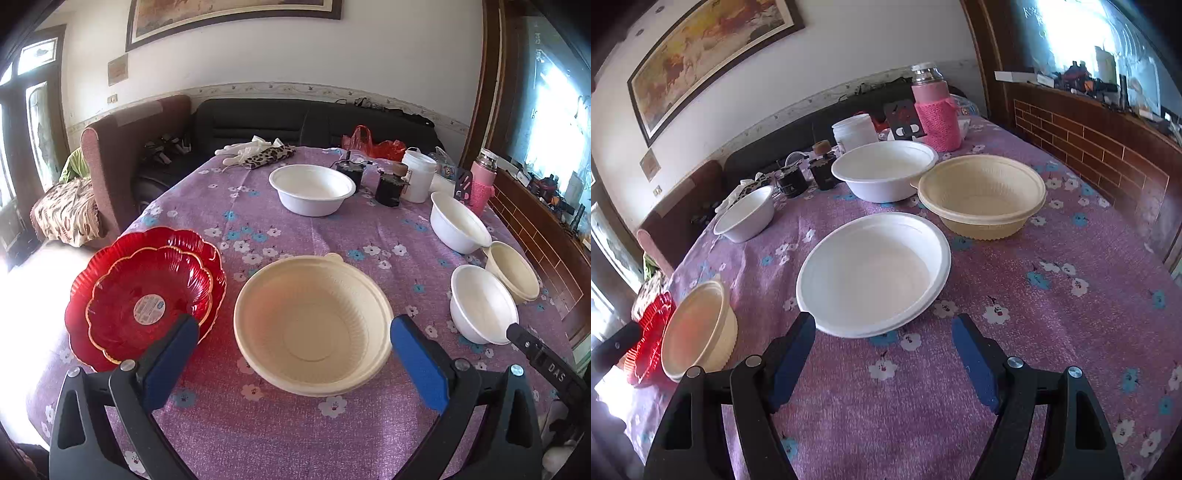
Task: Organize plates and bowls
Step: 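Move both tools toward the flat white plate, then grasp the flat white plate rim with the right tool while the left tool grips it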
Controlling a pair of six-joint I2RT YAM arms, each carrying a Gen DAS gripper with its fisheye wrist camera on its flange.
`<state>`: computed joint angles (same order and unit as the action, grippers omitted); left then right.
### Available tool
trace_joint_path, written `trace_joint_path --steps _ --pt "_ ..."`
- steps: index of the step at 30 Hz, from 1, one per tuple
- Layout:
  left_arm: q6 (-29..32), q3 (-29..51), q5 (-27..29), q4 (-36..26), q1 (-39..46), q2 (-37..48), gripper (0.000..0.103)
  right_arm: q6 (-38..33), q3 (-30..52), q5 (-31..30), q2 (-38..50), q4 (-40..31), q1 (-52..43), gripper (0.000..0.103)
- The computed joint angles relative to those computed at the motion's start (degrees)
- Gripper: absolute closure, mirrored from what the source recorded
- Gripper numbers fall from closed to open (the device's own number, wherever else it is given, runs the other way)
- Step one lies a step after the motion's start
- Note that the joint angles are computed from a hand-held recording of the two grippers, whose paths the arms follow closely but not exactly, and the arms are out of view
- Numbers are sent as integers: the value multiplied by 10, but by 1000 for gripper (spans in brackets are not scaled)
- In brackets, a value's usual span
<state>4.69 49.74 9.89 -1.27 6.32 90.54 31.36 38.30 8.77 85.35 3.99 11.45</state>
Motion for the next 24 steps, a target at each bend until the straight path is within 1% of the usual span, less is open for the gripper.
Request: trace_joint_path --steps 2,4,6,10,16,19,24 --pt "6 5 -20 -2 -23 0 0 13 -5 -10 12 29 -18 23" --pt "9 19 -33 -18 -50 10 0 13 -8 -12 23 46 -30 23" --pt "4 31 -59 -25 -83 22 0 10 -6 -13 31 51 -41 23" --pt "2 57 -89 -37 -137 44 0 -3 -10 -28 27 54 -67 23" --pt "9 92 -119 -38 -195 81 0 -21 -1 -38 39 59 -109 23" --pt "10 122 -115 -54 -211 106 0 -19 0 -51 54 71 -128 23" --pt "7 175 -115 -68 -235 153 0 -12 7 -101 75 72 -151 23"
